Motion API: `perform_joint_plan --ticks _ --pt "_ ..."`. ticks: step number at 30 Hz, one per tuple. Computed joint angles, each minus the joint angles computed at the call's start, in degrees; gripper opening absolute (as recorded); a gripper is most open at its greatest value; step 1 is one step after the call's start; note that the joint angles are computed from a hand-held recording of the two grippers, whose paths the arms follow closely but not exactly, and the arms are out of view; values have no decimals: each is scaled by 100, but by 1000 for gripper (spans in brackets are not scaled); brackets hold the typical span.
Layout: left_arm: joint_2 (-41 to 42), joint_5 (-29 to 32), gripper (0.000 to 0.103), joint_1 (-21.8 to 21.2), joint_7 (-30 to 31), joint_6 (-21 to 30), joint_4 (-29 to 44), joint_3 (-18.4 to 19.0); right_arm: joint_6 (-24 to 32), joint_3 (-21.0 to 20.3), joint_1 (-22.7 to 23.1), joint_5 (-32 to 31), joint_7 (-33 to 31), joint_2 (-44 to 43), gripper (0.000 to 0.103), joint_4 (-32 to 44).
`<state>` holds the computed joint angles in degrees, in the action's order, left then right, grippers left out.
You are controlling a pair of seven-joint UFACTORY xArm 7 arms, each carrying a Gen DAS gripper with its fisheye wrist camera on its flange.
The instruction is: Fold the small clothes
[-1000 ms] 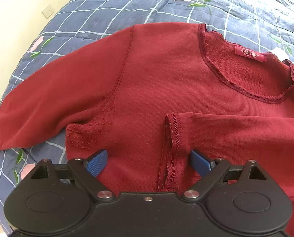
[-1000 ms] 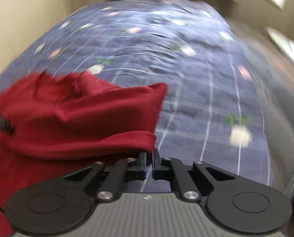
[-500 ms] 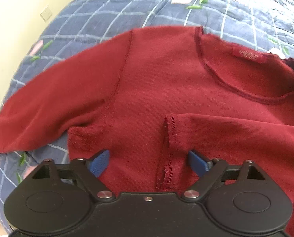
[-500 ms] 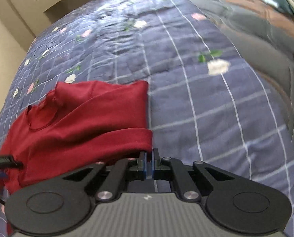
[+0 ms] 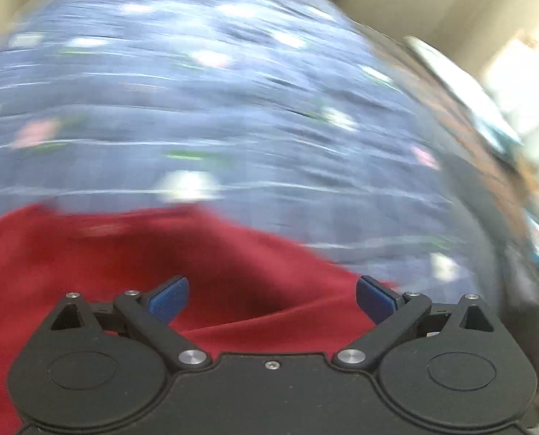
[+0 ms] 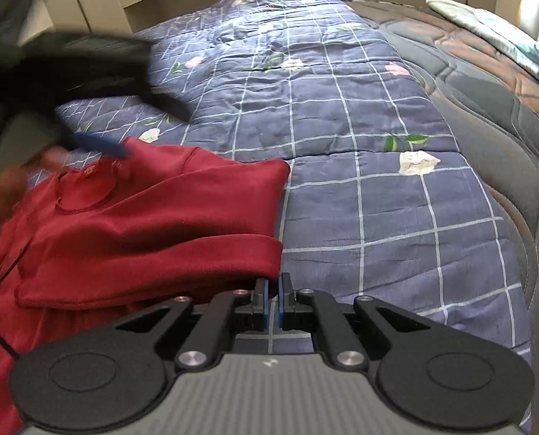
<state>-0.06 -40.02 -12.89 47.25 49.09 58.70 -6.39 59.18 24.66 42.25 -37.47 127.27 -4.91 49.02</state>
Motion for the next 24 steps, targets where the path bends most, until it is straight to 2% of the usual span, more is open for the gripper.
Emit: perform_joint_plan --ticks 4,6,7,8,10,12,15,16,17,19,21,24 --pt "744 325 97 -293 74 677 736 -341 33 26 35 -142 -43 15 6 -29" --pt "1054 740 93 -489 47 838 1036 -507 29 28 45 -198 -43 16 6 -47" --pt "1149 901 88 -532 64 912 1107 -541 42 32 51 -229 -37 11 6 -54" --pt "1256 1145 82 -628 -50 945 1202 -580 56 36 58 -258 -40 16 6 -51" --pt "1477 1435 81 -722 -252 1170 1440 -623 73 46 75 -297 -33 32 6 -44" --pt "1781 1456 79 -719 -534 1611 1811 -647 58 49 93 -322 4 33 6 -63" --pt "2003 1477 64 -744 -762 1890 2072 -699 -2 41 103 -342 48 11 6 -123" --pt "2017 1608 51 -809 -846 1827 2067 -697 -7 42 103 -348 52 9 6 -131" --pt "2040 1708 34 -851 -900 1801 2084 -700 5 44 102 -358 53 12 6 -129" --pt "2071 1950 13 -960 -1083 1707 2094 -691 12 44 102 -370 60 14 6 -127" --pt "2079 1948 7 -929 -1132 1786 2137 -711 80 54 111 -423 118 38 6 -112" --pt "1941 1729 4 -820 -943 1674 2027 -755 63 53 111 -459 327 -25 6 -168"
